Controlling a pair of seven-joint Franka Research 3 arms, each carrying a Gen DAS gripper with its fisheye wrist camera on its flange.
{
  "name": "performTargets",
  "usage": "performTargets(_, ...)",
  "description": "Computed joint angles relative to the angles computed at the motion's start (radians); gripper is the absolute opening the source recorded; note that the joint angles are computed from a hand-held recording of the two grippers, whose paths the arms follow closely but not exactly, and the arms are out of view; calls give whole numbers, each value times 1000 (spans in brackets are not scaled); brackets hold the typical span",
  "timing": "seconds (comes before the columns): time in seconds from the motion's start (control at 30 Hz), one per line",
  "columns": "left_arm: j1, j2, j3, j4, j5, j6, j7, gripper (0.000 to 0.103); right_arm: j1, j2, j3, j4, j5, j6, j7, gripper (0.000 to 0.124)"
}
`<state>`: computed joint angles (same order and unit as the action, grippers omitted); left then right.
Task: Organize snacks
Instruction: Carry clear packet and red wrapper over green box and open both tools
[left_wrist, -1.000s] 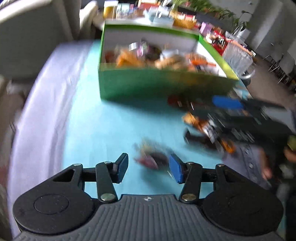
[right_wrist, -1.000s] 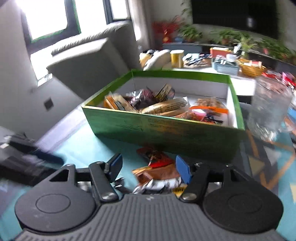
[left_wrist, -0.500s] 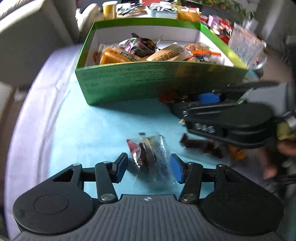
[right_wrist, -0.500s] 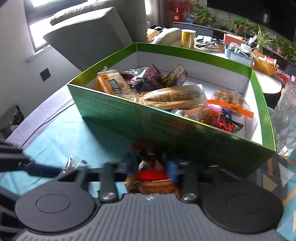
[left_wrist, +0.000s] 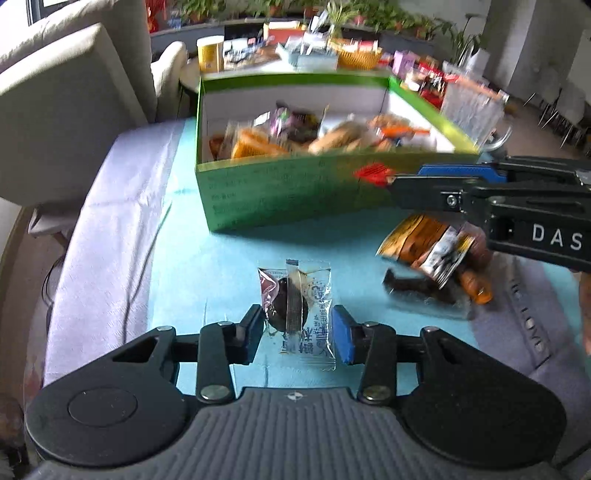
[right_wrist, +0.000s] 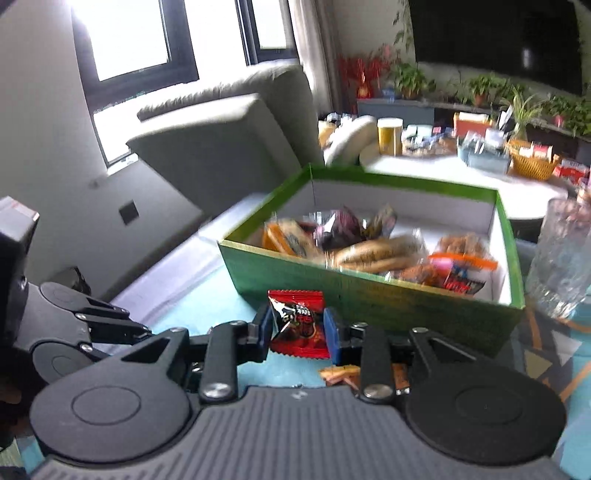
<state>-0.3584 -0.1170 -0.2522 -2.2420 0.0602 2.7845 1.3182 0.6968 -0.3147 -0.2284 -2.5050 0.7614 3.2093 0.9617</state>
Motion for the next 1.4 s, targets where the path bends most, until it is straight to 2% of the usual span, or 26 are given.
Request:
performTargets(0.07, -3, -20, 7, -3, -16, 19, 21, 38, 38, -12, -24, -1, 9, 53, 0, 38)
performTargets(0.13, -3, -29, 11, 8, -15, 43, 30, 38, 115, -19, -95, 3, -5, 118, 16, 38)
performTargets(0.17, 0, -27, 13, 19, -11, 61, 28, 38, 128, -17, -110, 1, -17, 147, 29, 38)
performTargets(0.23, 13, -17, 6, 49, 26, 85, -2, 38, 92, 5, -83, 16, -29, 178, 57, 38)
performTargets(0.27, 27, -8, -3, 68, 67, 94, -33, 38, 85, 7, -87, 20, -39, 175, 71, 38)
performTargets(0.33, 36, 1, -9, 90, 110, 113, -71, 38, 129, -10, -155, 18, -88, 131, 89, 38)
performTargets(0.37, 27, 2, -2, 91, 92, 126, -53, 38, 160, -22, -196, 10, -109, 113, 93, 38)
performTargets(0.47, 4, 5, 15, 82, 35, 158, 19, 38, 159, -24, -231, -10, -149, 43, 116, 41)
performTargets(0.5, 9, 8, 11, 83, 47, 154, 11, 38, 190, -24, -267, -15, -141, 31, 105, 41)
performTargets(0.57, 12, 16, 8, 86, 50, 141, 0, 38, 301, -49, -382, -24, -98, 12, 60, 41)
performTargets(0.67, 9, 16, 13, 78, 25, 128, 18, 38, 444, -106, -511, -30, -39, -16, -33, 41)
performTargets(0.8, 28, 17, 6, 77, 59, 112, -34, 38, 425, -70, -474, -9, -63, -72, -133, 41)
performTargets(0.87, 30, 16, 7, 76, 58, 107, -44, 38, 466, -48, -509, 21, -44, -108, -195, 42)
performTargets(0.9, 31, 13, 7, 73, 61, 106, -48, 38, 472, -18, -521, 52, -35, -152, -206, 42)
performTargets(1.07, 30, -7, 14, 48, 55, 103, -49, 38, 393, 134, -472, 138, -31, -275, -186, 42)
performTargets(1.13, 33, -16, 17, 36, 54, 105, -53, 38, 370, 138, -440, 114, -22, -235, -203, 41)
performTargets(1.2, 36, -21, 19, 30, 57, 103, -63, 38, 364, 123, -435, 108, 37, -251, -240, 29)
performTargets(1.23, 36, -22, 20, 28, 54, 103, -64, 38, 347, 105, -419, 94, 48, -239, -237, 29)
performTargets(1.33, 22, -27, 32, 19, 14, 118, -40, 38, 283, 71, -333, 56, 51, -145, -205, 28)
performTargets(1.4, 9, -28, 40, 19, -20, 131, -10, 38, 279, 46, -304, 50, 101, -95, -227, 28)
